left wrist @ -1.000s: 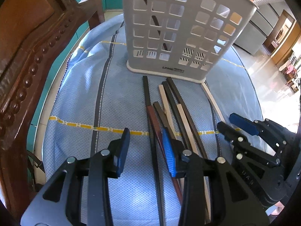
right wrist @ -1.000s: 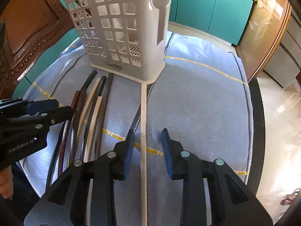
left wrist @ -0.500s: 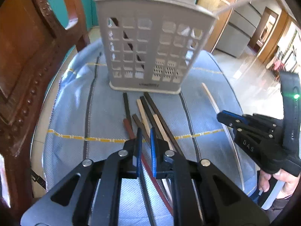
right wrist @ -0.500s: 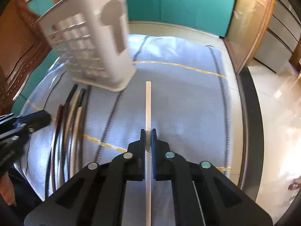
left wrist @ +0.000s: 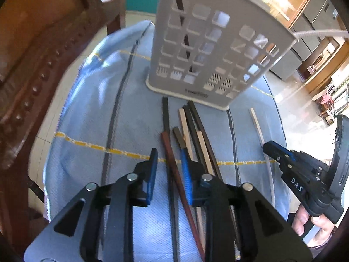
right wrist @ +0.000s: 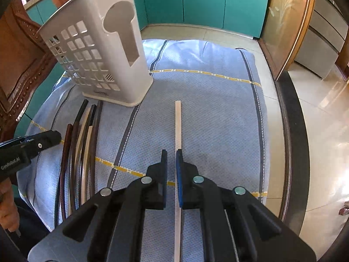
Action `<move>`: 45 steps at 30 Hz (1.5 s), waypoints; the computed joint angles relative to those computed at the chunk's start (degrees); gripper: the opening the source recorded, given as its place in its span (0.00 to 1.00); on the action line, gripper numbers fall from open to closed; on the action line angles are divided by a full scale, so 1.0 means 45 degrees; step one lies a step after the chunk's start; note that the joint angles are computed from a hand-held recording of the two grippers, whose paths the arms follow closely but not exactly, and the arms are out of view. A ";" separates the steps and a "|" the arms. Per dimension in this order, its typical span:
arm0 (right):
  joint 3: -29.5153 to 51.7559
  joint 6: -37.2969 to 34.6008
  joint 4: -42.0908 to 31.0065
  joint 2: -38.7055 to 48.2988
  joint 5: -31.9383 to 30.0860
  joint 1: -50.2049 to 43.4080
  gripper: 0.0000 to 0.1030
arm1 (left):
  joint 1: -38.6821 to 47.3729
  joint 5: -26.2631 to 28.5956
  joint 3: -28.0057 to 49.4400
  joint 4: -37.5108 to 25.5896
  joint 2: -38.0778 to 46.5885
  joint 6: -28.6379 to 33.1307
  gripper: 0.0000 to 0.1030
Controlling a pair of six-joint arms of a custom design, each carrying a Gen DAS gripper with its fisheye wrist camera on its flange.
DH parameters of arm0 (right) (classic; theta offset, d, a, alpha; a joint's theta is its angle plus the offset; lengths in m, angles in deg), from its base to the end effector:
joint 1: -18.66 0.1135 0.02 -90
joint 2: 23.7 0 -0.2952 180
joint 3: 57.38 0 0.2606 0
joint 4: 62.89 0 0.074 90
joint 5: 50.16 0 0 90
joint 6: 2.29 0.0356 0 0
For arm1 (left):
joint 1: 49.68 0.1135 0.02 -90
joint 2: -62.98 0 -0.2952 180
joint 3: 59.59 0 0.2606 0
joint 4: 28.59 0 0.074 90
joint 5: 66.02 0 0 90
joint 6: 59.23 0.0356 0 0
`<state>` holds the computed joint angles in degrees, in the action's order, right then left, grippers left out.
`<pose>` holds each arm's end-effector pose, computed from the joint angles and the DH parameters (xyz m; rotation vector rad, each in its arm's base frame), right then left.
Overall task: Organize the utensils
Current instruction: 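Grasp a light wooden stick with the right tool while the left tool grasps a dark red chopstick, then carry both sticks over the white basket and open both tools to release them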
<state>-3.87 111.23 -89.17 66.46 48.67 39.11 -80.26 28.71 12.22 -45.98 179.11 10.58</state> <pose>0.2639 0.0926 0.1559 0.1201 2.6446 0.0490 0.3328 -0.2001 0.1001 0.2728 2.6896 -0.3929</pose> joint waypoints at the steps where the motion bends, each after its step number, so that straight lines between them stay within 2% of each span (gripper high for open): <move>1: 0.0031 0.0006 0.0002 0.0095 0.0095 0.0071 0.13 | -0.0061 -0.0106 0.0077 -0.0093 0.0065 0.0048 0.30; 4: 0.0113 0.0000 0.0080 0.0432 0.0444 0.0278 0.24 | -0.0337 -0.0651 0.0320 -0.0373 0.0476 0.0136 0.32; 6: 0.0183 -0.0085 0.0200 0.0699 0.0492 0.0280 0.26 | -0.0453 -0.0865 0.0462 -0.0414 0.0717 0.0093 0.30; 7: 0.0197 -0.0172 0.0338 0.0789 0.0668 0.0360 0.27 | -0.0525 -0.1007 0.0573 -0.0566 0.0790 0.0068 0.25; 8: 0.0195 -0.0244 0.0426 0.0840 0.0759 0.0393 0.27 | -0.0516 -0.0937 0.0682 -0.0653 0.0935 0.0035 0.15; 9: 0.0193 -0.0249 0.0493 0.0869 0.0756 0.0402 0.27 | -0.0495 -0.1007 0.0658 -0.0578 0.0982 -0.0065 0.12; 10: 0.0189 -0.0211 0.0522 0.0877 0.0734 0.0389 0.19 | -0.0555 -0.1094 0.0612 -0.0522 0.0960 -0.0130 0.11; 11: 0.0149 -0.0195 0.0535 0.0833 0.0665 0.0343 0.06 | -0.0579 -0.1089 0.0624 -0.0490 0.0951 -0.0144 0.09; 15: -0.0198 -0.0218 0.0898 0.0255 0.0019 -0.0033 0.06 | -0.0525 -0.1319 -0.0058 0.0124 0.0149 0.0024 0.07; 21: -0.1051 -0.0378 0.1245 -0.2265 -0.0276 -0.0232 0.06 | -0.0443 -0.1479 -0.1094 0.1071 -0.1443 0.0228 0.07; 27: -0.1831 -0.0840 0.0061 -0.7022 -0.1742 -0.0665 0.06 | -0.0272 -0.1313 -0.2420 0.1205 -0.4561 0.0775 0.07; 29: -0.1740 -0.0934 -0.0553 -0.8334 -0.2391 -0.0906 0.06 | -0.0273 -0.1276 -0.2891 0.1165 -0.6060 0.0957 0.07; 31: -0.1501 -0.0798 -0.0886 -0.9136 -0.2460 -0.0680 0.06 | -0.0437 -0.1549 -0.2879 0.0931 -0.7295 0.1034 0.07; 34: -0.0346 -0.0700 -0.1193 -0.9428 -0.2486 -0.0591 0.06 | -0.0300 -0.1572 -0.2419 0.0629 -0.8703 0.1166 0.07; 37: 0.1154 -0.0806 -0.0697 -0.8744 -0.2740 -0.0798 0.06 | 0.0096 -0.1444 -0.1219 0.0557 -0.9172 0.1229 0.07; 41: 0.2173 -0.0965 0.1450 -0.7782 -0.1433 -0.0659 0.06 | 0.0490 -0.1918 -0.0183 0.1733 -0.8717 0.0678 0.07; 43: 0.1985 -0.0912 0.2900 -0.7337 -0.0223 -0.0353 0.06 | 0.0758 -0.2174 -0.0073 0.2859 -0.8097 0.0227 0.07; 45: 0.1366 -0.1563 0.4662 -0.6706 0.1295 0.0086 0.06 | 0.0835 -0.2688 -0.0086 0.3778 -0.7327 0.0072 0.07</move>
<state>2.28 104.19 -68.19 36.28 54.50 39.50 -76.50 16.62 11.83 -28.97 146.14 10.90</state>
